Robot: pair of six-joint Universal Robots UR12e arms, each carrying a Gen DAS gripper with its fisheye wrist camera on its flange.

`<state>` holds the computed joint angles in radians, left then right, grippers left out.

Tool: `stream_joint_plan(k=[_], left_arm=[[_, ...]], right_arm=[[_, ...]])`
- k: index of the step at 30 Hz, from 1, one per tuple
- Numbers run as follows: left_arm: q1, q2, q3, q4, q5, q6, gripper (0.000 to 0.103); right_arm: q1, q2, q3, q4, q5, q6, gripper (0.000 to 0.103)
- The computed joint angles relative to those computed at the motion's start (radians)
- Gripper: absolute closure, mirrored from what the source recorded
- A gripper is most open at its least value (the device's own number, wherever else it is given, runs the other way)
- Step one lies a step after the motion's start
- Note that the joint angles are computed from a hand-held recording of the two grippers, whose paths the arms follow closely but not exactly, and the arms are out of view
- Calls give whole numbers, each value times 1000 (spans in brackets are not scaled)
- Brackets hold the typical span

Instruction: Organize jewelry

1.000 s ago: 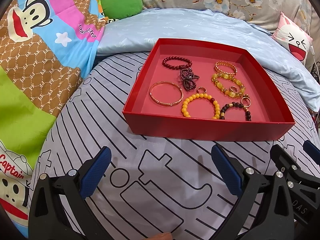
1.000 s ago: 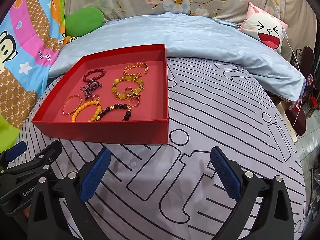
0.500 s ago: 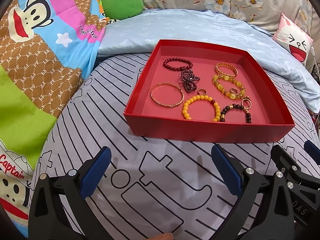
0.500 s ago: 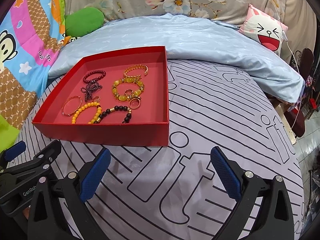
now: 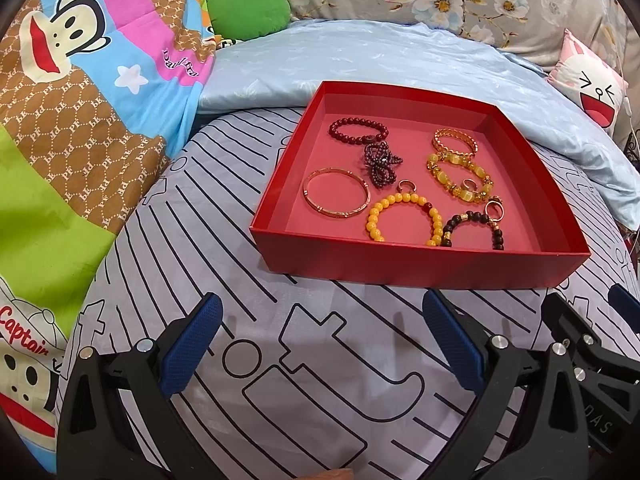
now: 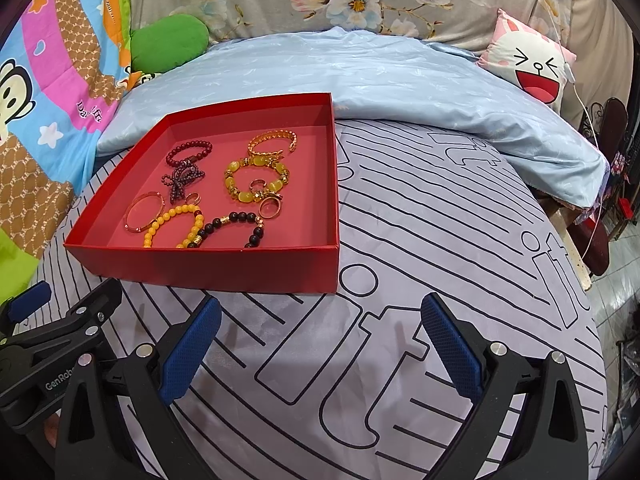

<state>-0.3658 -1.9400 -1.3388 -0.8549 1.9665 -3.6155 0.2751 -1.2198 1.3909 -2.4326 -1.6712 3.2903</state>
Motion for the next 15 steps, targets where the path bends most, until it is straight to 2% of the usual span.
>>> stream_joint_plan(k=[15], left_arm=[[-2, -2, 2, 2, 1, -2, 7]], right_arm=[[0, 0, -1, 1, -3, -2, 7]])
